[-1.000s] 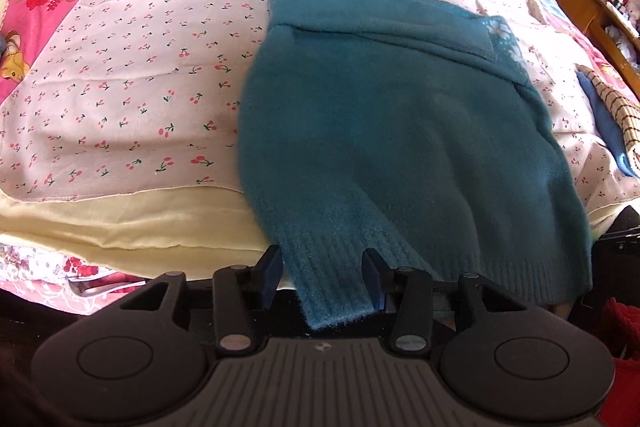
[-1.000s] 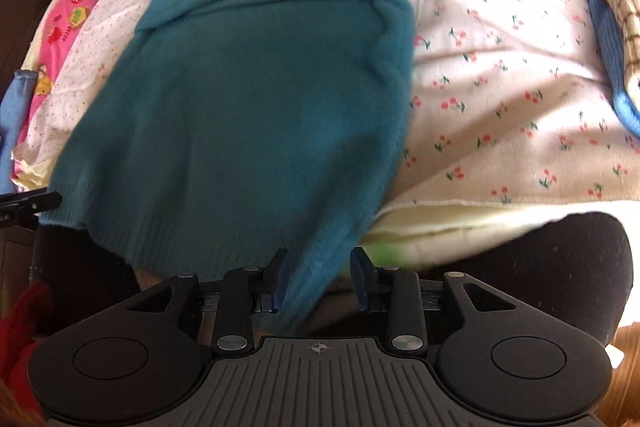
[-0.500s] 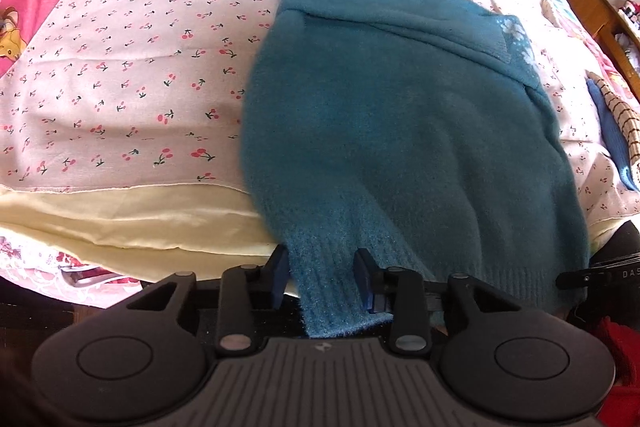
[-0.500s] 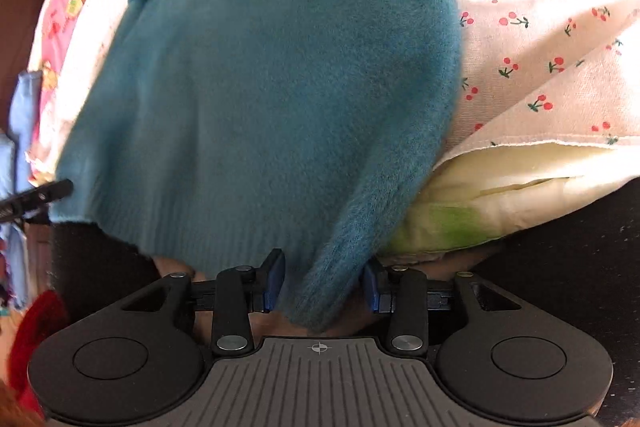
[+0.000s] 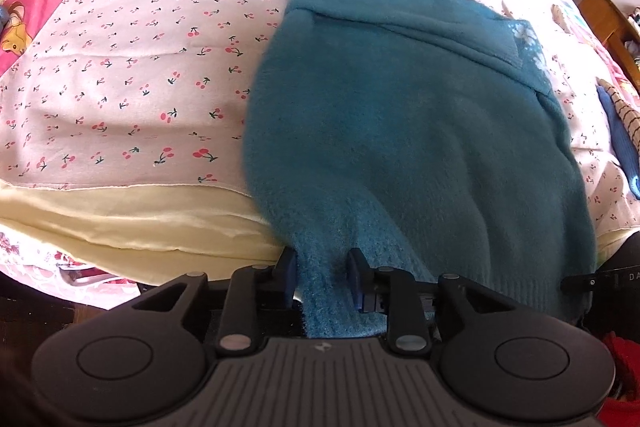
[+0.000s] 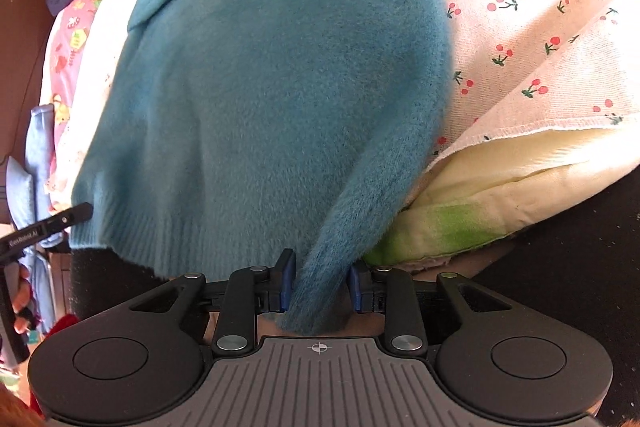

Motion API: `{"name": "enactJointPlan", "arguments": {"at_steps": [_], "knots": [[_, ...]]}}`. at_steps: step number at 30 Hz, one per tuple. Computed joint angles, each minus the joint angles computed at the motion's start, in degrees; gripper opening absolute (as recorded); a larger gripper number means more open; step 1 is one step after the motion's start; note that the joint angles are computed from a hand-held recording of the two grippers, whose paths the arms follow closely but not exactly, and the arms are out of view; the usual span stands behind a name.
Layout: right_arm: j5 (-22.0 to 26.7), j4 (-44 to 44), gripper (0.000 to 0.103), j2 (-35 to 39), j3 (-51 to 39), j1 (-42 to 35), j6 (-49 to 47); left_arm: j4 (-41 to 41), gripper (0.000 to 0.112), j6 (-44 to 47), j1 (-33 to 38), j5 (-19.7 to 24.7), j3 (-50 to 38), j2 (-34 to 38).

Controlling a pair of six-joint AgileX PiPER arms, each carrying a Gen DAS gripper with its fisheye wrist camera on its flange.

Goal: Fold small clothes
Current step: 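Lift the hem with both grippers and fold it toward the collar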

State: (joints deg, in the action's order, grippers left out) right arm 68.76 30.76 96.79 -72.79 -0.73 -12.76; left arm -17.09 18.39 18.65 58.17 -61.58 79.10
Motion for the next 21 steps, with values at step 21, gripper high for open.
{"name": "enactJointPlan", "arguments": {"at_steps": [21], "knots": [[-14.69, 25.64, 0.014, -6.18, 0.12, -2.78, -10.66, -36.9, 0.014, 11.83, 10.54, 0.53, -7.01, 7.14]]}}
